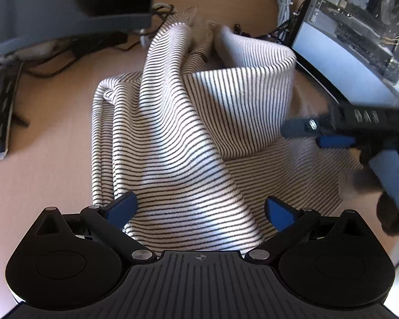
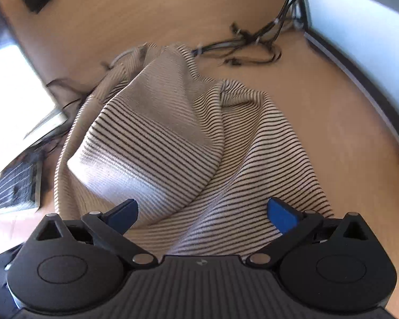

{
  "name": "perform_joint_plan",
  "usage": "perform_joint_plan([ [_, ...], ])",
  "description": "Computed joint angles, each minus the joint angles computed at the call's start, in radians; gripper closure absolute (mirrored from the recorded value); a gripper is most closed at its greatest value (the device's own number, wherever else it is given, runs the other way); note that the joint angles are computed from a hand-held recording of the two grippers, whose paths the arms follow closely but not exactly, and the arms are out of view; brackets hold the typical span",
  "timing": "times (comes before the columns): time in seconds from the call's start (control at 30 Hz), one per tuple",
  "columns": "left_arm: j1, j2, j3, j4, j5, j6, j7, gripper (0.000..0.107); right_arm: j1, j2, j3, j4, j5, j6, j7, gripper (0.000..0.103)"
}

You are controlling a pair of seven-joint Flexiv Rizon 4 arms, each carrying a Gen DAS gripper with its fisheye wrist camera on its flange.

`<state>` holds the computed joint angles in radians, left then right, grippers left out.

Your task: Fold clothes

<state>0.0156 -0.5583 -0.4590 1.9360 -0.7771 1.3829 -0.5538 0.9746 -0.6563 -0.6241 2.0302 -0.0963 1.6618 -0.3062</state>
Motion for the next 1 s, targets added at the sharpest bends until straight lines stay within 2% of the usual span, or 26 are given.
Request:
perform_joint_plan([
  [0.1,0.052,0.06,-0.038,0.073,-0.058,-0.041,0.054,0.004,0.058,0.044,-0.003,0.052,-0.009,-0.008,-0.01,0.0],
  [0.17,0.045,0.097,-0.022,0.11,-0.099,-0.049,0.081,0.004,0.098,0.069,-0.006,0.086,-0.008,0.002,-0.008,0.0],
  [0.3,0.019,0.133,-0.027,0.166,-0.221,0.049,0.19,0.005,0.142,0.102,0.013,0.132,0.024,0.043,-0.009,0.0],
  [0.33,0.015,0.135,-0.04,0.176,-0.264,0.087,0.231,0.011,0.13,0.11,0.033,0.128,0.022,0.033,-0.02,0.0],
  [0.37,0.004,0.131,-0.046,0.177,-0.293,0.13,0.262,0.027,0.113,0.12,0.053,0.119,0.011,0.009,-0.031,0.0],
  [0.4,-0.004,0.123,-0.056,0.176,-0.315,0.178,0.287,0.039,0.091,0.131,0.075,0.105,-0.009,-0.027,-0.039,0.0],
  [0.43,0.001,0.118,-0.063,0.169,-0.319,0.19,0.289,0.043,0.066,0.138,0.097,0.093,-0.029,-0.057,-0.037,0.0],
  [0.5,0.015,0.113,-0.068,0.152,-0.32,0.182,0.277,0.068,0.016,0.151,0.144,0.069,-0.058,-0.11,-0.031,0.0],
  [0.57,0.028,0.105,-0.077,0.13,-0.335,0.189,0.273,0.083,-0.003,0.156,0.163,0.063,-0.079,-0.125,-0.012,0.0],
  [0.63,0.054,0.089,-0.112,0.1,-0.368,0.232,0.281,0.083,-0.02,0.157,0.174,0.068,-0.101,-0.112,0.003,0.0],
  [0.73,0.158,0.024,-0.25,0.035,-0.387,0.417,0.296,0.083,-0.036,0.154,0.179,0.076,-0.134,-0.088,0.029,0.0],
  [0.77,0.169,-0.011,-0.257,-0.008,-0.367,0.474,0.276,0.083,-0.038,0.153,0.177,0.077,-0.15,-0.085,0.035,0.0],
  [0.83,0.133,-0.064,-0.194,-0.105,-0.34,0.529,0.251,0.083,-0.03,0.15,0.16,0.077,-0.192,-0.097,0.045,0.0],
  [0.87,0.087,-0.089,-0.128,-0.168,-0.351,0.542,0.251,0.082,-0.007,0.15,0.135,0.081,-0.214,-0.105,0.062,0.0],
  [0.97,-0.039,-0.134,0.06,-0.307,-0.433,0.511,0.236,0.08,0.031,0.145,0.09,0.074,-0.276,-0.152,0.099,0.0],
  [1.0,-0.07,-0.132,0.115,-0.328,-0.463,0.477,0.216,0.072,0.031,0.147,0.09,0.067,-0.296,-0.177,0.105,0.0],
])
